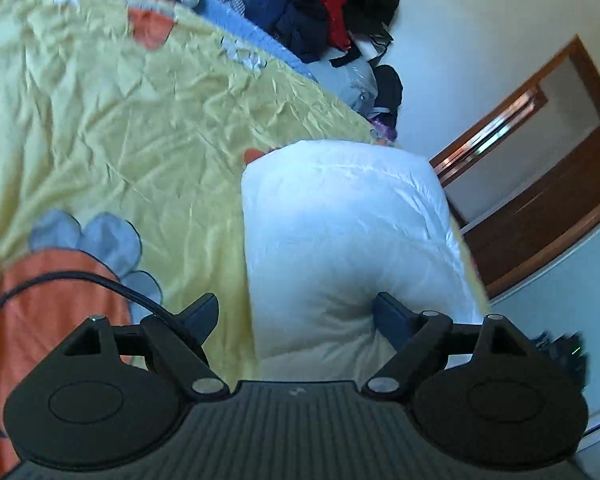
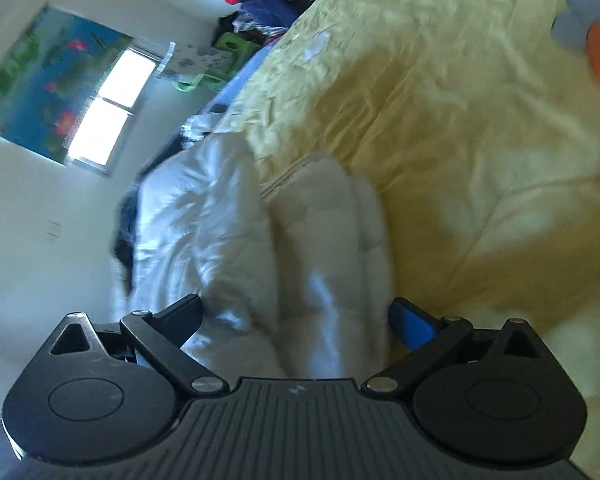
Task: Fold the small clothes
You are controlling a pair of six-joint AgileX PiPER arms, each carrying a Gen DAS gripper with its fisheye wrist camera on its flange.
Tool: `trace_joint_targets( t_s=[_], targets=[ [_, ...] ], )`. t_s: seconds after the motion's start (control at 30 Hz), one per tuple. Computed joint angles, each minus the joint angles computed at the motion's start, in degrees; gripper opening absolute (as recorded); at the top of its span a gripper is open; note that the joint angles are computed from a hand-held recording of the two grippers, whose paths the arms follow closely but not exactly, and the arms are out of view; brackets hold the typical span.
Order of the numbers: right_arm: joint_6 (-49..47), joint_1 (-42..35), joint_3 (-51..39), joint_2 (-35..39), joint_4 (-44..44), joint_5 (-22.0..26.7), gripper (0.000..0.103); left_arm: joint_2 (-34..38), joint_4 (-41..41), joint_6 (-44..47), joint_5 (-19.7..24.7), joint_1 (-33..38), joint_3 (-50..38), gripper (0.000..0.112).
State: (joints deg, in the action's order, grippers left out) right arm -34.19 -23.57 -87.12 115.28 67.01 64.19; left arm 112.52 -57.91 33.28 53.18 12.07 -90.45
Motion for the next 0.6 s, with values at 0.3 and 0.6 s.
trace_joint_targets(
  t_s=[0.3, 0.6],
  targets=[
    [-2.11, 1.85, -3.75, 4.03, 3.68, 4.31, 0.103, 7.55, -11.8, 2.9, 8.76, 3.17, -2.1, 0.09],
    [-3.25, 6.4, -6.91, 5.06, 1.66, 2.5, 0.101, 11.38, -9.28, 0.61, 6.08, -2.77, -7.69, 0.088]
  ],
)
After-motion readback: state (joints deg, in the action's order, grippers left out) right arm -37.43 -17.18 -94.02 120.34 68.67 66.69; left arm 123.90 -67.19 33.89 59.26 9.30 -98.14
